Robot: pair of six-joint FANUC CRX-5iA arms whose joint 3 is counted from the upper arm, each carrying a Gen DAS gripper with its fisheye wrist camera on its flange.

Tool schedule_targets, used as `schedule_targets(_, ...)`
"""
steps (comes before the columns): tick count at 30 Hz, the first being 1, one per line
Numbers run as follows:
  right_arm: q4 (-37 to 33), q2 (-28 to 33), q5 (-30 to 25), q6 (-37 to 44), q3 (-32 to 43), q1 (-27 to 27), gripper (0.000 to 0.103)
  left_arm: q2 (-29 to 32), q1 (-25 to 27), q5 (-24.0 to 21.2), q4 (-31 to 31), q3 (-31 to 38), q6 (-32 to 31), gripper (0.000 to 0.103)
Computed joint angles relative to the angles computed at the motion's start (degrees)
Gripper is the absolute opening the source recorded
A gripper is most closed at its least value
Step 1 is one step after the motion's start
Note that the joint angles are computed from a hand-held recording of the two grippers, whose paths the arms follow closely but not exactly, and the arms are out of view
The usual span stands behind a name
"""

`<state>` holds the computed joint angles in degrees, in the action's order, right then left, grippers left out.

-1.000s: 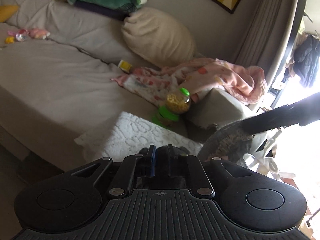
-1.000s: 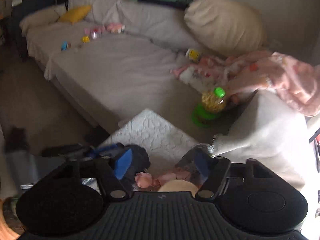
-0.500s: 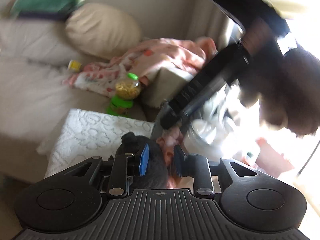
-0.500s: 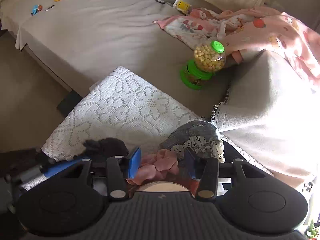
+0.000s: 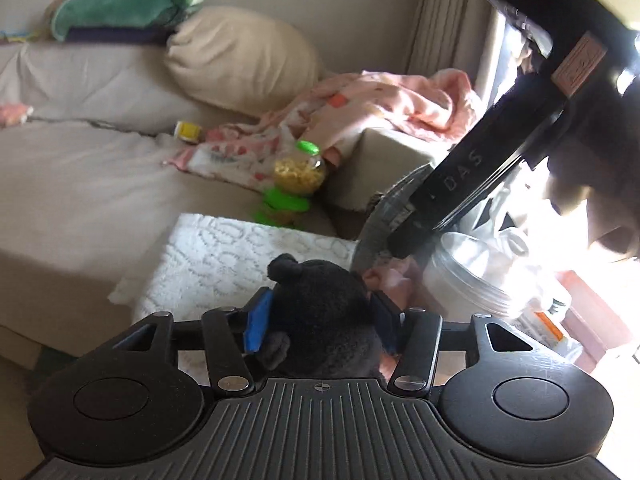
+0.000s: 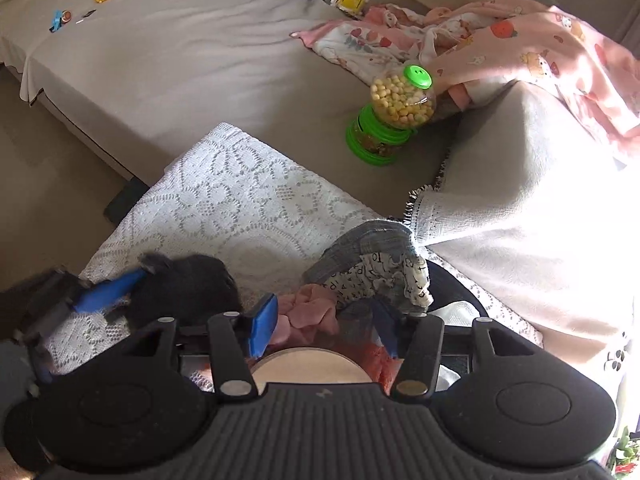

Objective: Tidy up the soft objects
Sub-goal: 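Grasp the pink fabric with the right gripper while the left gripper lifts the bear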

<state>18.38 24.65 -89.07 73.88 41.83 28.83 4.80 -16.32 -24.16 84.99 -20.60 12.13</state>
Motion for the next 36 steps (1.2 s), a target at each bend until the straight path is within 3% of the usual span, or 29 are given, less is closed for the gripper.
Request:
schedule_targets(3,-0.7,1.0,-2.3,1.5,2.8,0.0,0.054,1.7,1.8,-2.3,-5.1,2.6,9.3,0.06)
schedule_targets(5,-1.7,1.5,-3.4,2.8,4.4,0.0,0.06,2.8,3.7,-5.0,-10.1,4.8,16.7,0.058)
schedule_targets(6,-2.5,2.3,-4.8,3.7,6.1,-0.1,0.067,3.3,4.6,-6.9,-11.2,5.6,19.4,0.055)
schedule_targets(7,-2.7,3.0,-5.9,4.0,7.2,-0.2,0.067,3.4,5.2,-7.9,-10.3,5.7,20.5,0.053)
schedule_targets(10,-3.5,6.0,-8.7,4.2,11.5,-0.3,0.066,1.7,4.2,-4.0,-2.8,2.1,17.0,0.051)
schedule_targets(16,-3.1,14.4,-16.7,7.5,21.6,0.1,0.066,1.0,4.8,-3.1,-5.4,2.2,17.7,0.046)
schedule_targets(20,-2.2,16.9,-19.2,7.5,22.4,0.2,0.063,1.1,5.6,-5.2,-8.2,2.9,16.7,0.049)
schedule_targets(23,-1.4,14.5,-16.4,6.5,17.4,0.5,0.039,1.6,3.3,-3.3,-1.3,1.3,9.2,0.058)
schedule_targets(24,-1.5,13.7,-15.6,6.0,16.5,0.5,0.024,1.6,2.5,-2.3,0.7,0.8,6.5,0.062)
schedule_targets(25,-1.9,13.0,-14.8,5.3,16.1,0.3,0.016,1.9,2.6,-2.9,0.5,1.0,6.5,0.064)
schedule_targets(27,-2.4,10.4,-11.8,3.6,13.4,0.3,0.013,3.0,3.7,-5.6,-3.5,2.4,10.9,0.075)
schedule_targets(30,-3.1,6.8,-8.5,3.2,10.7,0.4,0.013,5.0,5.5,-9.1,-15.1,6.5,21.8,0.088)
schedule_targets(31,-3.5,5.6,-7.5,3.2,9.8,0.3,0.013,5.3,5.5,-9.4,-17.4,7.3,23.1,0.087)
schedule_targets(33,-3.7,3.2,-5.0,2.5,7.8,0.3,0.012,4.8,4.9,-7.8,-20.4,7.7,23.5,0.072)
schedule_targets(36,-4.6,-0.8,-1.2,1.1,4.7,0.3,0.012,4.3,5.7,-9.6,-23.5,8.7,28.5,0.07)
